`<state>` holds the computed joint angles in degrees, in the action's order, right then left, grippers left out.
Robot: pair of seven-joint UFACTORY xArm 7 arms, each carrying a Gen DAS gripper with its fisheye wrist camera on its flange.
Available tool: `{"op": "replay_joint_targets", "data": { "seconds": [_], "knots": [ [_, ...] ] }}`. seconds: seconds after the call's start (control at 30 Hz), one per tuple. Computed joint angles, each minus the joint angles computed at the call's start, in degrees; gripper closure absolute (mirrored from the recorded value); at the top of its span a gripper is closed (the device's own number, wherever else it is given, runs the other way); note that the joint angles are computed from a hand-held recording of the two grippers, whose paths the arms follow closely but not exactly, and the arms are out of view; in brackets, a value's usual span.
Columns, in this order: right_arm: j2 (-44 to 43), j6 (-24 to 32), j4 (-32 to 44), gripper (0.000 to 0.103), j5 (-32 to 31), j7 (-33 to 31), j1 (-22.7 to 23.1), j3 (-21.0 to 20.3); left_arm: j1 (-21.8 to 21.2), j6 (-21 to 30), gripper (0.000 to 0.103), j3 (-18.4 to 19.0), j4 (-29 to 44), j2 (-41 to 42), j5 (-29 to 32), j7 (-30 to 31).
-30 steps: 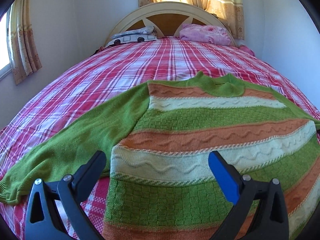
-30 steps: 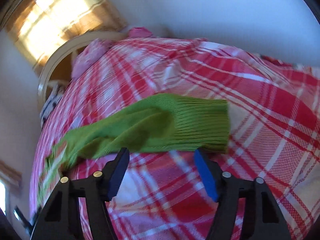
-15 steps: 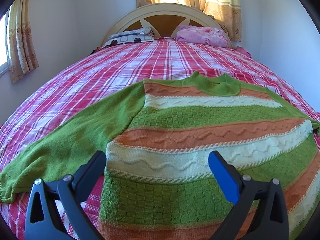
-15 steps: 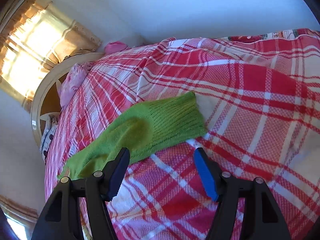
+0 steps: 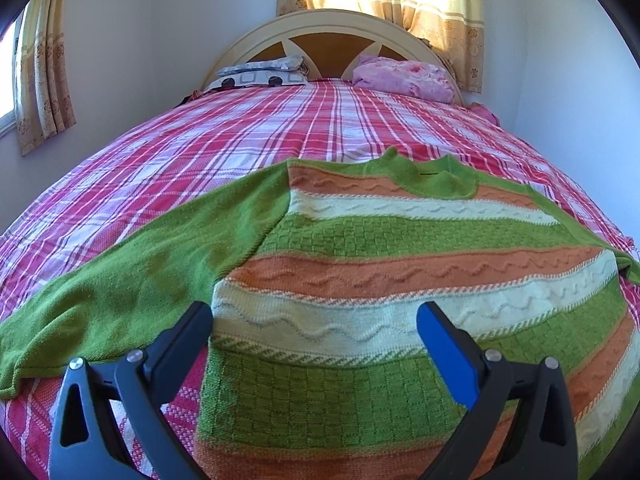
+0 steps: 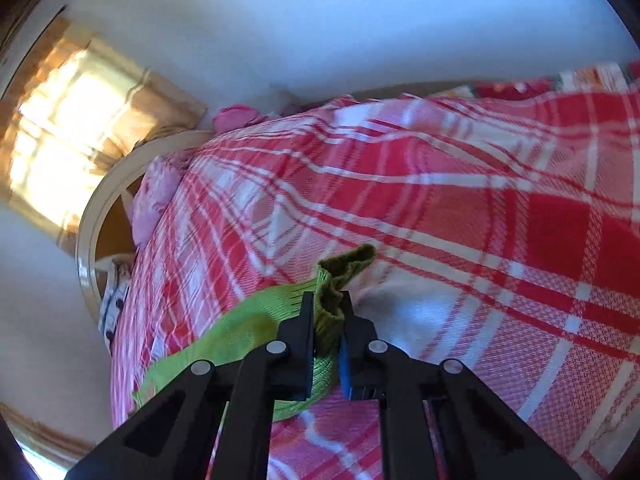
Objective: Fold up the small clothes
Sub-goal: 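Grasp the green sleeve cuff with the right gripper and lift it, then carry the sleeve across the sweater body and open the right gripper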
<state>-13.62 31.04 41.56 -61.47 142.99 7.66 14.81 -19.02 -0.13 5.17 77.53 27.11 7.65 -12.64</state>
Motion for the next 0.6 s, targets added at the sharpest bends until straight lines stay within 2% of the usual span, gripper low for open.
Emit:
{"op": "replay_joint_targets", "data": {
  "seconds": [0.07, 0.27, 0.43, 0.6],
  "knots": [
    [0.57, -0.42, 1.97, 0.094, -0.89, -1.0, 0.18, 0.23, 0.22, -0.29, 0.0, -0.29, -0.14, -0.07, -0.11, 0.16],
    [5.87, 1.43, 13.53, 0.095, -2.17, -9.19, 2.65, 0.08, 2.29, -1.72, 0.0, -2.52, -1.16, -0.58, -1.77, 1.02],
    [14.24, 2.63, 27.05, 0.095, -2.68, -16.81, 6.94, -1.66, 4.51, -3.07, 0.0, -5.05, -1.9, -0.86, -3.45, 2.37],
    [24.5, 3.32, 42.36, 0.095, -1.32, -25.66, 11.75, -3.53, 4.45, -4.55, 0.0, -5.1, -2.49, -0.99, -4.54, 3.17]
  ]
}}
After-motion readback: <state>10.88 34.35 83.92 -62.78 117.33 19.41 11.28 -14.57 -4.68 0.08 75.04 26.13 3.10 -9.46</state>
